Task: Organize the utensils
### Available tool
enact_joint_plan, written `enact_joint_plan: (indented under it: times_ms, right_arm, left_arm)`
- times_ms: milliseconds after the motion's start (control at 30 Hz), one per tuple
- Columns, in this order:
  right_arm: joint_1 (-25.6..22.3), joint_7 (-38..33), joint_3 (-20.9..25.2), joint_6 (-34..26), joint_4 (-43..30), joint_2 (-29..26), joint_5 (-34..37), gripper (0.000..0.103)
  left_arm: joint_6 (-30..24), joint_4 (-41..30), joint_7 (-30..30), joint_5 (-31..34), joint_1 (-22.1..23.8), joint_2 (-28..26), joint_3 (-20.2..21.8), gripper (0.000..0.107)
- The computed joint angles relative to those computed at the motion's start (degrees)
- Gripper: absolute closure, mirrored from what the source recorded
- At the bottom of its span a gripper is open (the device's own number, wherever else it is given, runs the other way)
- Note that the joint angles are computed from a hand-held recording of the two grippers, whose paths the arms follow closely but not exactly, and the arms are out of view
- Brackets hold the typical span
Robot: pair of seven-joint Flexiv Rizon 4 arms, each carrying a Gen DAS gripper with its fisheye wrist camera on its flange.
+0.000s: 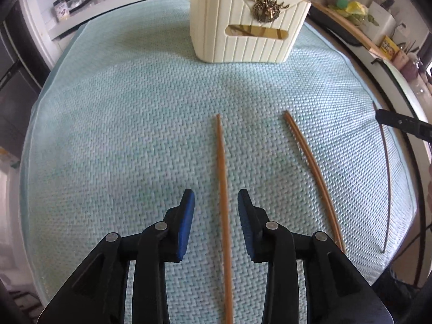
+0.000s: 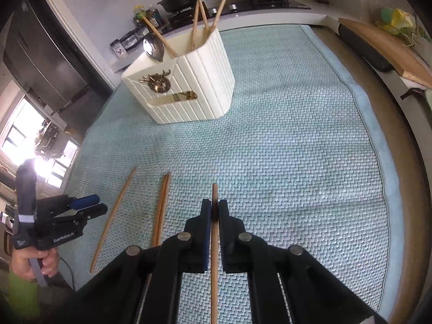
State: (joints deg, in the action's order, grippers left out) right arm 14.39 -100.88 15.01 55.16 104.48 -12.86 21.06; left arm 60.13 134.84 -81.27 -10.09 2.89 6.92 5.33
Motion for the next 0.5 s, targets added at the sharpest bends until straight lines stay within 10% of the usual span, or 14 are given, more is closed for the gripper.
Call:
enact_joint_plan:
  times_ms: [133,233,500]
  right_arm:
    - [0.0,2.6,-0.3,-1.3,-3.2,-4.7,0.4,0.096]
    - [-1.0,1.8,0.3,-2.6,-4.0,-4.9,0.0,0.067]
    - [-1.9,-8.4,-0.2,-5.9,10.9,8.5,-4.4,0.066]
  left_arm:
    - [1.3,3.4,-0.7,0.0,0.1,2.6,0.9,0.063]
    - [2.8,7.3,-1.0,0.6,0.3,6.8,1.7,0.048]
    - [3.3,17.2,-4.4,3.3,0.8,17.5,1.9,0.042]
